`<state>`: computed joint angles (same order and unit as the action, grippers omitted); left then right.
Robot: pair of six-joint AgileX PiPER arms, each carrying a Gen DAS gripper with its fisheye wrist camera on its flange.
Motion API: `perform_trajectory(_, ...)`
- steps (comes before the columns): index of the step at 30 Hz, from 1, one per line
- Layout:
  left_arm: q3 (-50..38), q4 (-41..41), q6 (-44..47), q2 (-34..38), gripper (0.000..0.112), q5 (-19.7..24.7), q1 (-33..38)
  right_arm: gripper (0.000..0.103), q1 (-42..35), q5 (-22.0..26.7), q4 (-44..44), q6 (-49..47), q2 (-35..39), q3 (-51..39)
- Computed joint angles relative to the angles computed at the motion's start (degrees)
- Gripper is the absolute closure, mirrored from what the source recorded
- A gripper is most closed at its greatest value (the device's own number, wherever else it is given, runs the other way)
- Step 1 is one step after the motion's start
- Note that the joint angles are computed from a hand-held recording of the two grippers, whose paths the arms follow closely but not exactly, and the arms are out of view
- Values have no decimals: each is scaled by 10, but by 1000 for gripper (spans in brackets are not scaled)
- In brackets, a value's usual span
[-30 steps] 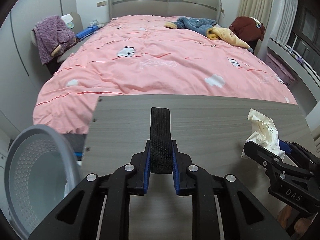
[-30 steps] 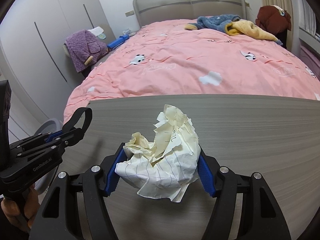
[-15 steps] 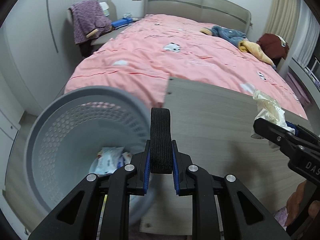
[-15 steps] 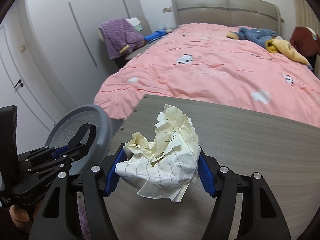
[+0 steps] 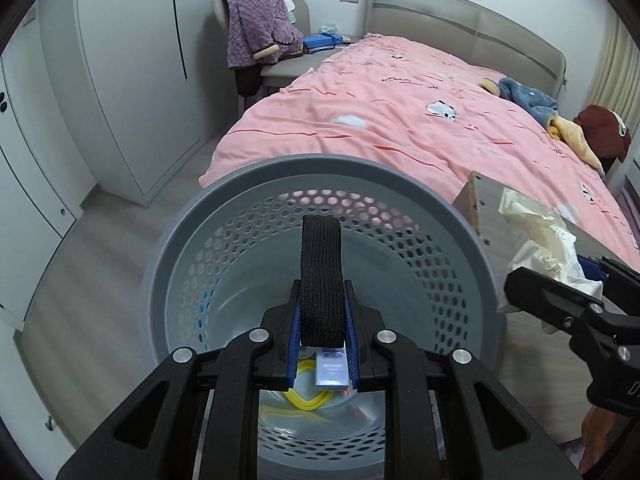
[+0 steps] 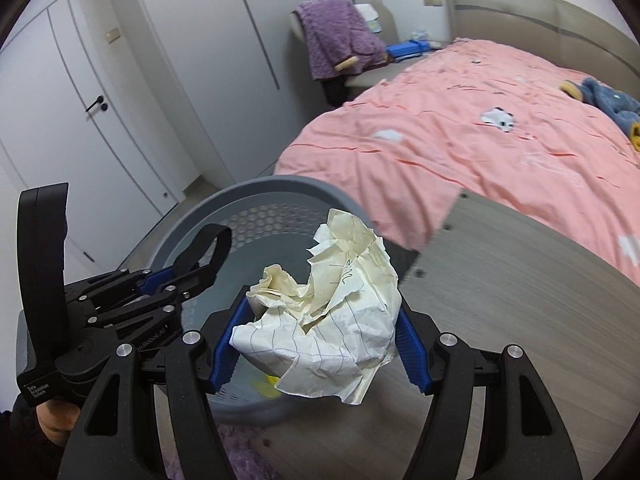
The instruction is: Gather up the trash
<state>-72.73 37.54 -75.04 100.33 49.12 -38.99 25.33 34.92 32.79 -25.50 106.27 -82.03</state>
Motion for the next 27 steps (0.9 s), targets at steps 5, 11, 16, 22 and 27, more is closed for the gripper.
perform_trajectory(5,22,3,-6,-13,94,-10,13,37,27,14,-23,21,33,-49)
perform_trajectory(11,43,21,-35,-33,71,-1,14,21,42,4,-32,32,42,-65)
perform_trajectory(16,50,34,-59,-43,59,16,7,16,43,-7,-35,35,35,-57)
perform_trajectory(22,42,38,-68,-39,53,31,-2,16,40,-11,-35,39,30,-47)
perform_trajectory(27,38,43,-75,-38,48,41,-9,16,36,-16,-29,33,23,-36)
